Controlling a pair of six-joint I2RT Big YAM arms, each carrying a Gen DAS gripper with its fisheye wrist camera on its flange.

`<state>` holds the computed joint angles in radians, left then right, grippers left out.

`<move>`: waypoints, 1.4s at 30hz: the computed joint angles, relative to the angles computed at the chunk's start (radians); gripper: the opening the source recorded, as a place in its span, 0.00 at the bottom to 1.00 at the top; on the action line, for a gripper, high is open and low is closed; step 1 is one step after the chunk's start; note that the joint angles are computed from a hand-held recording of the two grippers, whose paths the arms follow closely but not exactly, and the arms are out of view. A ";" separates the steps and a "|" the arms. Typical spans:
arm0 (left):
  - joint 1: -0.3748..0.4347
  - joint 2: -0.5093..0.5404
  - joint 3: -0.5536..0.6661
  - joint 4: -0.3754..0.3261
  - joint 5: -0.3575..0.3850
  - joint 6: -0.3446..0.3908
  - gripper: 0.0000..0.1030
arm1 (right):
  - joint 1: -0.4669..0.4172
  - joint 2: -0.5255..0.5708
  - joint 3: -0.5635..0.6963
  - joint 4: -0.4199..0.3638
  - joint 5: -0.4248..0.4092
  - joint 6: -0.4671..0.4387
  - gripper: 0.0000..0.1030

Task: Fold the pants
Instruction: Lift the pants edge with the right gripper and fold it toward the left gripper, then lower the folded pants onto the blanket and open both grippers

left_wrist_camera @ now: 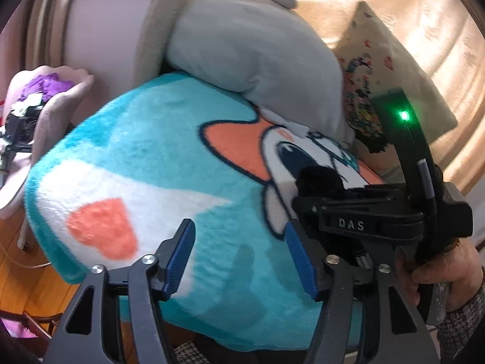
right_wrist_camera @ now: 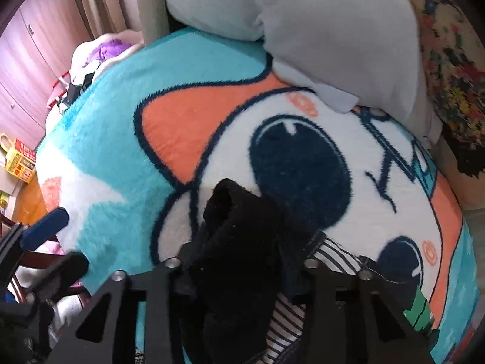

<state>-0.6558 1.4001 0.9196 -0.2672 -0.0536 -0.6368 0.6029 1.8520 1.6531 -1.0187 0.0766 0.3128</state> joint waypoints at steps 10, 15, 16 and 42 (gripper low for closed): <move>-0.087 0.105 0.072 0.028 0.043 0.077 0.68 | -0.039 -0.150 -0.175 0.166 -0.101 0.067 0.34; -0.107 0.152 0.126 0.019 0.103 0.110 0.38 | -0.058 -0.219 -0.250 0.244 -0.142 0.121 0.34; -0.111 0.158 0.138 0.013 0.122 0.114 0.30 | -0.064 -0.238 -0.273 0.264 -0.154 0.130 0.34; -0.312 0.355 0.482 -0.088 0.300 0.199 0.46 | -0.453 -0.761 -0.865 0.532 -0.306 0.328 0.41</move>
<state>-0.9682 1.7553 1.4015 -0.3556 0.2466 -0.4377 0.1497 1.0906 0.7882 -0.4864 -0.2292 0.6403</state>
